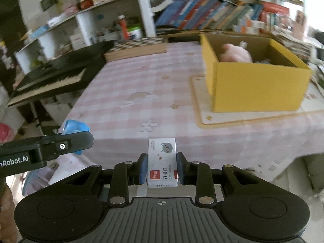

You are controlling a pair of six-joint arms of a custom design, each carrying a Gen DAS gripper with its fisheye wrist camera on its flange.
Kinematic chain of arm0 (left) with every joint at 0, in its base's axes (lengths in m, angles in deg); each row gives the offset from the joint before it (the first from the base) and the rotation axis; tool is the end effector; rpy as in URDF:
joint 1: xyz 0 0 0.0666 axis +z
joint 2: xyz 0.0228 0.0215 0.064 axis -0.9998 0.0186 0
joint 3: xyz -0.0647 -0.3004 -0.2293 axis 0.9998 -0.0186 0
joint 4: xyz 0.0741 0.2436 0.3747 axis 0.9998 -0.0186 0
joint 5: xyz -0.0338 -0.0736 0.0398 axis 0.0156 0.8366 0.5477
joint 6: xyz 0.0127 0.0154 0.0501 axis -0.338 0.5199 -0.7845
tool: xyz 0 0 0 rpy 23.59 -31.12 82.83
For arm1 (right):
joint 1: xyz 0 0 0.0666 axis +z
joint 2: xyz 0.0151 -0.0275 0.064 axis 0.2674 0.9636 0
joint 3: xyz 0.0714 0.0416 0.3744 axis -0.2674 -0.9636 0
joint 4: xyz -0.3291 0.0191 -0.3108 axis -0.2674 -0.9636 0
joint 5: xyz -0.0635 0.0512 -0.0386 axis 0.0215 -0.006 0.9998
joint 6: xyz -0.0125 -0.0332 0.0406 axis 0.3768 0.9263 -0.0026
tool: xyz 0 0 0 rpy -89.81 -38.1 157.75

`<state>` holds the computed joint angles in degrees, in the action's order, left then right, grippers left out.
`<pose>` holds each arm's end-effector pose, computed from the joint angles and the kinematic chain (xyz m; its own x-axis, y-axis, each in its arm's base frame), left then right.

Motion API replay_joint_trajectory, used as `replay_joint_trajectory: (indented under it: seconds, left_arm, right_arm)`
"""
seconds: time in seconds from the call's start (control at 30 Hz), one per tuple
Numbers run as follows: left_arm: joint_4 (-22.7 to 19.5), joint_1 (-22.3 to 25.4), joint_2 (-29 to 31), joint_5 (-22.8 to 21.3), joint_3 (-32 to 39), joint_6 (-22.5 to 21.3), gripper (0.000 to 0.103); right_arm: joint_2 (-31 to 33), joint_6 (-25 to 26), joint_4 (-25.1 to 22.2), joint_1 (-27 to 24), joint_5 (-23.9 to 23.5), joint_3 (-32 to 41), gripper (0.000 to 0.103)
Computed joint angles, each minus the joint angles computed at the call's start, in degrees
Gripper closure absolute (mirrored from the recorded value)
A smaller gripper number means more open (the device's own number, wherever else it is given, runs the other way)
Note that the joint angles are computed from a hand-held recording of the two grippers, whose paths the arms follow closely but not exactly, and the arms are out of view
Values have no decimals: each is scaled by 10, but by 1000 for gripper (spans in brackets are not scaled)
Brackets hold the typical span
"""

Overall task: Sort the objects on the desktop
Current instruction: 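Carry the blue item with the left gripper while the right carries the white box toward the yellow box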

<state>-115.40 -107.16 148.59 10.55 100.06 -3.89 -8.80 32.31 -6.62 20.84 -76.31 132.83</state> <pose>0.6417 -0.2310 0.4797 -0.6381 0.1836 -0.7477 0.6195 0.6991 -0.3570 0.5407 0.0455 0.4739 -0.6750 0.2919 -0.6776 0.2491 0.9546 0.1631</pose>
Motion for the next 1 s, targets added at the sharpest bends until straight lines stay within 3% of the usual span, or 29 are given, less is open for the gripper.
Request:
replay_joint_trajectory:
  seconds: [0.43,1.0]
  left_arm:
    - [-40,-51,55,14,79,-35,71]
    - [-71,-121,130,-38,194,-2,71]
  right_arm:
    - [-30,-16,-3,-58,2,-31,74]
    - [-21,49,-2,-159,-76,-21,74]
